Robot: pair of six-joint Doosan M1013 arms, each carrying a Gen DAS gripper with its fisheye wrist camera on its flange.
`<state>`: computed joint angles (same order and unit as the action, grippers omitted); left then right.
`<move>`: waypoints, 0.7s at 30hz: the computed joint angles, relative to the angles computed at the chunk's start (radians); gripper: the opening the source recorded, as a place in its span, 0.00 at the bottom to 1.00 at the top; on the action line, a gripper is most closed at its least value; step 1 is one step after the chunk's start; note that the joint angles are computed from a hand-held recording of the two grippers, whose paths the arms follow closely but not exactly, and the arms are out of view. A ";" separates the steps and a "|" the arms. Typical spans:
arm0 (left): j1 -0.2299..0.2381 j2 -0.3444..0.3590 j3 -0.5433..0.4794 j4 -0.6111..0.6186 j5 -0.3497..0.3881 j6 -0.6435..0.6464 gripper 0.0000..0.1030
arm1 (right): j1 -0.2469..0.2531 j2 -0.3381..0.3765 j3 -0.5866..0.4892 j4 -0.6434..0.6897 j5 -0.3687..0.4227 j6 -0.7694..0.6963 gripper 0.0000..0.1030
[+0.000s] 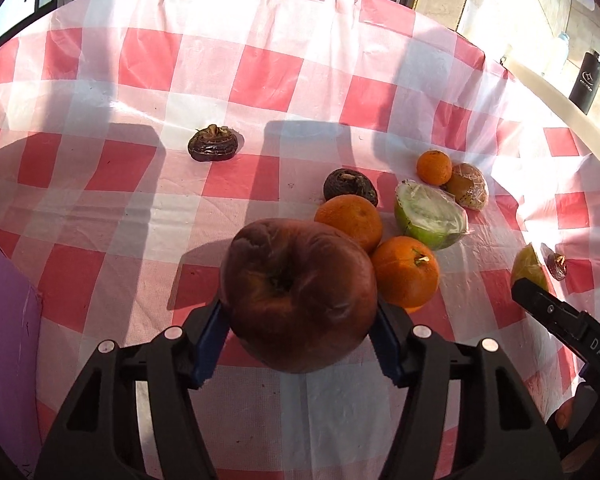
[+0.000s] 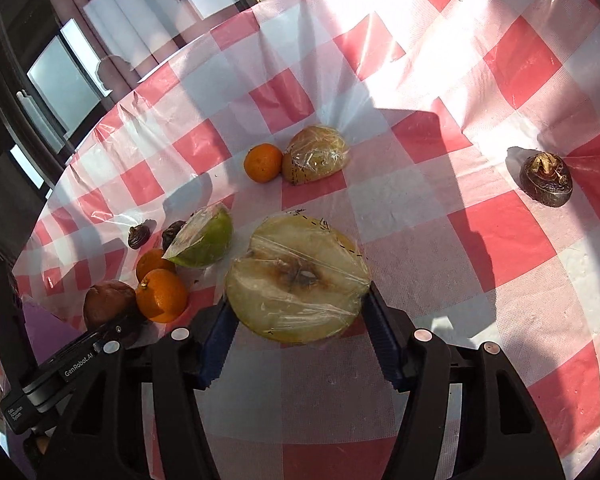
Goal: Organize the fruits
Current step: 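Carry the apple and pear into the white box while both tools open to release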
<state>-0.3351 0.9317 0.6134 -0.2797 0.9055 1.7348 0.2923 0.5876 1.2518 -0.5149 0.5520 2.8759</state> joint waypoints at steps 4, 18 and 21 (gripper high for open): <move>0.003 -0.105 0.193 -0.065 -0.099 0.053 0.61 | -0.003 -0.008 0.013 0.017 -0.022 0.002 0.58; 0.040 -0.423 0.695 -0.337 -0.258 0.550 0.61 | 0.164 -0.106 0.180 -0.365 -0.088 0.575 0.58; 0.050 -0.461 0.734 -0.408 -0.269 0.635 0.61 | 0.183 -0.099 0.154 -0.325 -0.044 0.504 0.58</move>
